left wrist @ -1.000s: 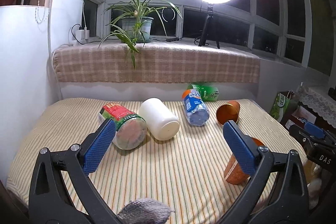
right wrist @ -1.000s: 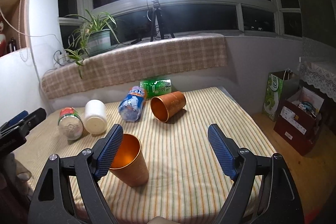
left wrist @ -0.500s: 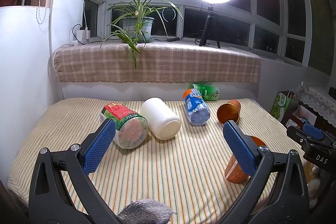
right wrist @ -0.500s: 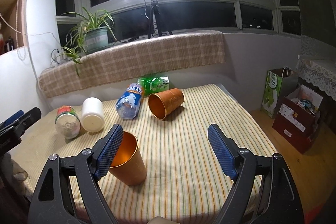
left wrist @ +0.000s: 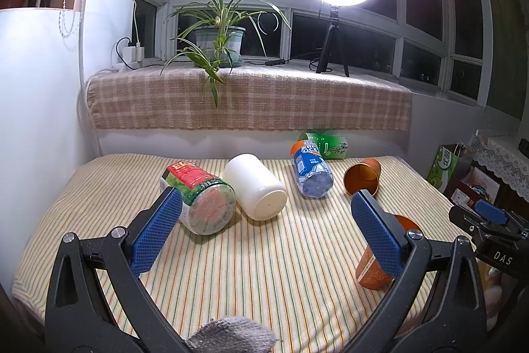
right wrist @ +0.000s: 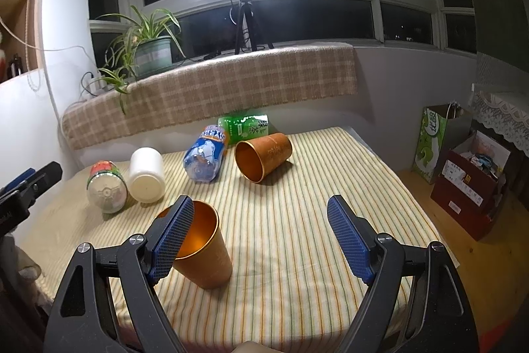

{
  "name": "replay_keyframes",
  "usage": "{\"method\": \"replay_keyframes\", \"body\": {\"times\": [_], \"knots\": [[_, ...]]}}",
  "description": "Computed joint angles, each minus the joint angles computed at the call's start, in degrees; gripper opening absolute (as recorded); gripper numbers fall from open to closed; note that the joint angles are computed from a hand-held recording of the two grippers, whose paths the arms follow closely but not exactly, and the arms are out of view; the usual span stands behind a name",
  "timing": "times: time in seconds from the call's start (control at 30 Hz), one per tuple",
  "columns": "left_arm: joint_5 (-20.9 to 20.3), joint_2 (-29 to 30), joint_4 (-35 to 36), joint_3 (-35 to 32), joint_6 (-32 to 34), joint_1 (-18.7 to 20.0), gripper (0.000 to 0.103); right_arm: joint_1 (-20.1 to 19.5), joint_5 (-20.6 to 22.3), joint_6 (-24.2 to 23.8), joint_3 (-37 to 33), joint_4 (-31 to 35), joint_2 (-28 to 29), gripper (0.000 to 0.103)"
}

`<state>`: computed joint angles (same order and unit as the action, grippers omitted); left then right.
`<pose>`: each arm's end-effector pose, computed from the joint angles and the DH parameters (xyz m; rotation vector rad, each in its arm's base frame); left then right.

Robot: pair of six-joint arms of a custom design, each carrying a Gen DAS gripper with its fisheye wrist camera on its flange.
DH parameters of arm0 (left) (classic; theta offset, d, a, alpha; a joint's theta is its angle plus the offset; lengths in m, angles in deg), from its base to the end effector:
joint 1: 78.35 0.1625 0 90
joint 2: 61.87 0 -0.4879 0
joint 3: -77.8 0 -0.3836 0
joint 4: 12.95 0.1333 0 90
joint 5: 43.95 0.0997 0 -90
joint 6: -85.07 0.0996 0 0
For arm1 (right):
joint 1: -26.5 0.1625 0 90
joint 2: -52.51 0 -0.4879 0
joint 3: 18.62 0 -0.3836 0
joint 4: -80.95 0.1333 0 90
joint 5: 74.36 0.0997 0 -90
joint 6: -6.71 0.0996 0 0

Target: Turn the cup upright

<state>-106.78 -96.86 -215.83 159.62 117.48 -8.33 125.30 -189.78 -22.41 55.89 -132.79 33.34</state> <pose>-0.0997 -0.7975 0.2177 0.6657 2.1414 -1.3736 0.2118 -0.7761 0.0668 0.3901 -2.1582 1.3639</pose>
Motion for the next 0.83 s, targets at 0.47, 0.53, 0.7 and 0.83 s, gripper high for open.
{"method": "replay_keyframes", "body": {"times": [0.47, 0.53, 0.7, 0.83], "knots": [[0.0, 0.1, -0.1, -0.1, 0.0, 0.0, 0.103, -0.2, 0.1, 0.3, 0.7, 1.3, -0.3, 0.083], [0.1, 0.1, -0.1, -0.1, 0.1, 0.0, 0.103, -0.2, 0.0, 0.3, 0.7, 1.2, -0.2, 0.083], [-0.1, 0.1, -0.3, -0.1, 0.3, 0.1, 0.103, -0.2, 0.0, 0.1, 0.8, 1.1, -0.3, 0.083], [-0.4, 0.1, -1.0, 0.1, 1.0, 0.4, 0.103, -0.2, 0.0, 0.0, 0.9, 1.1, -0.3, 0.083]]}}
